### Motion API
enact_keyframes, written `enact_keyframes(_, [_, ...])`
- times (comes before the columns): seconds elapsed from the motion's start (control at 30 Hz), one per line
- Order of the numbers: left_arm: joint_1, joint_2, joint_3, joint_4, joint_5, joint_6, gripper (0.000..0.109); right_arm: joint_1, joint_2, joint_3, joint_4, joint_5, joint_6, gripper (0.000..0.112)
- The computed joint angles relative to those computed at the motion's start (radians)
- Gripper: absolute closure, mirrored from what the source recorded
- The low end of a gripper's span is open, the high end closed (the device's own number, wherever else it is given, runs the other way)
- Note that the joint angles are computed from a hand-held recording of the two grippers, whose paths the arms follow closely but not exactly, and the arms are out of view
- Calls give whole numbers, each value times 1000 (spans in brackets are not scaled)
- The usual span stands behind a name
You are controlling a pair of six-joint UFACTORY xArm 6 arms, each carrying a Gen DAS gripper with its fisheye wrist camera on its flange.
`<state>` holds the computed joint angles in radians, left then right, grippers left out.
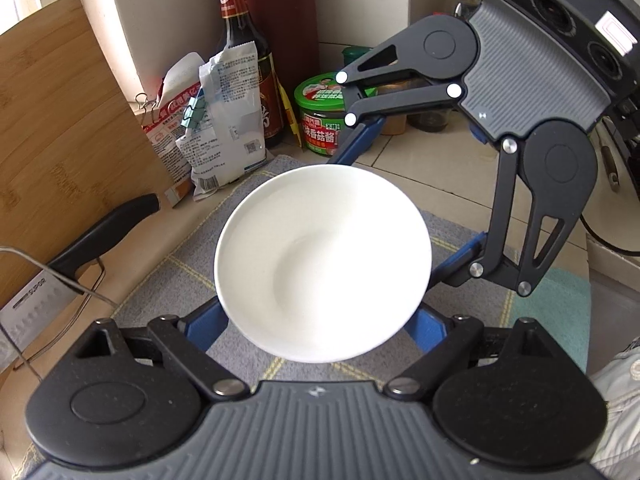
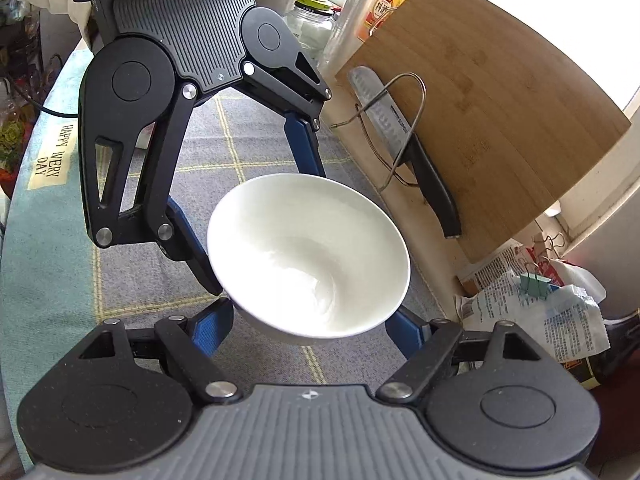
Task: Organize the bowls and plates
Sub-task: 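Carry the pink-flower bowl with the right gripper toward the nested white bowls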
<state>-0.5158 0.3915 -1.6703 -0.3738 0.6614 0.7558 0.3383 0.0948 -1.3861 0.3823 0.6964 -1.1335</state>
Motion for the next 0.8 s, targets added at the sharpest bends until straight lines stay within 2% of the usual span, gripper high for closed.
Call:
enact_keyframes(0.3, [15, -114, 136, 11, -1, -4, 16, 57, -45, 38, -11, -5, 41, 26])
enact_keyframes(0.8, [16, -323, 375, 97, 9, -134, 16, 155, -75, 71, 6, 16, 76, 26])
